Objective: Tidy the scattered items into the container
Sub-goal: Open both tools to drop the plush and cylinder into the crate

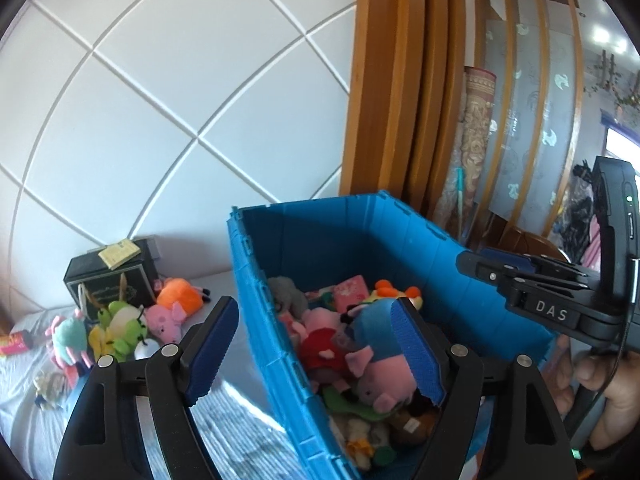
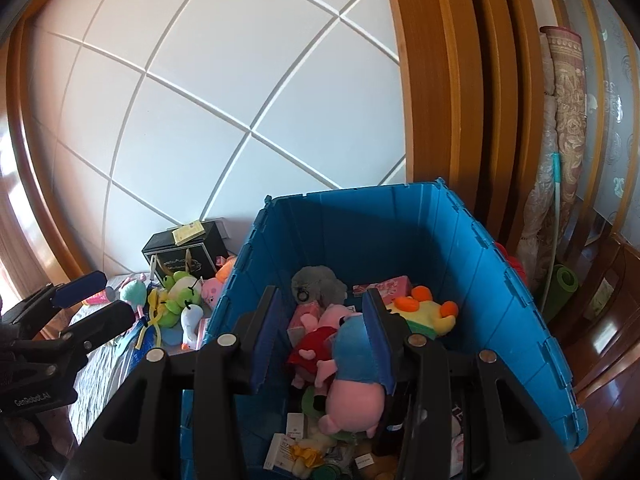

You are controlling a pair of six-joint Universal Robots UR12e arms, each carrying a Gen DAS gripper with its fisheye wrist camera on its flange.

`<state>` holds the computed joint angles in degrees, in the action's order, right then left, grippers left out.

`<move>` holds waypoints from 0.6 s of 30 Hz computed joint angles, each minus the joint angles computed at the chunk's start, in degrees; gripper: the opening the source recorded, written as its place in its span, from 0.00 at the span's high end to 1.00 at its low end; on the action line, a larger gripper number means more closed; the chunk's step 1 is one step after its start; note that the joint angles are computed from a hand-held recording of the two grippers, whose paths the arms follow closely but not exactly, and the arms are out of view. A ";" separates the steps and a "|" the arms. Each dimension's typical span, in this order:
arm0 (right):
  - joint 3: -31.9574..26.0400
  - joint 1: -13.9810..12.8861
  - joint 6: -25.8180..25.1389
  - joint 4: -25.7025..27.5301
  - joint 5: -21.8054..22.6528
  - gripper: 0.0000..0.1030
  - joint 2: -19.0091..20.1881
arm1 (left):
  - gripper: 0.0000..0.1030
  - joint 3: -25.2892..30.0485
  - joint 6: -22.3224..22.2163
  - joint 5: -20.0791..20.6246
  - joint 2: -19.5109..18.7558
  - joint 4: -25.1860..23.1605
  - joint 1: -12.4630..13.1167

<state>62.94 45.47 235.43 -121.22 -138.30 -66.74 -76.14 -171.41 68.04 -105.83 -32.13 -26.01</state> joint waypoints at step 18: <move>-35.01 1.04 -10.49 7.09 7.65 0.23 22.71 | 0.13 -7.90 -3.84 4.43 4.15 -0.16 13.76</move>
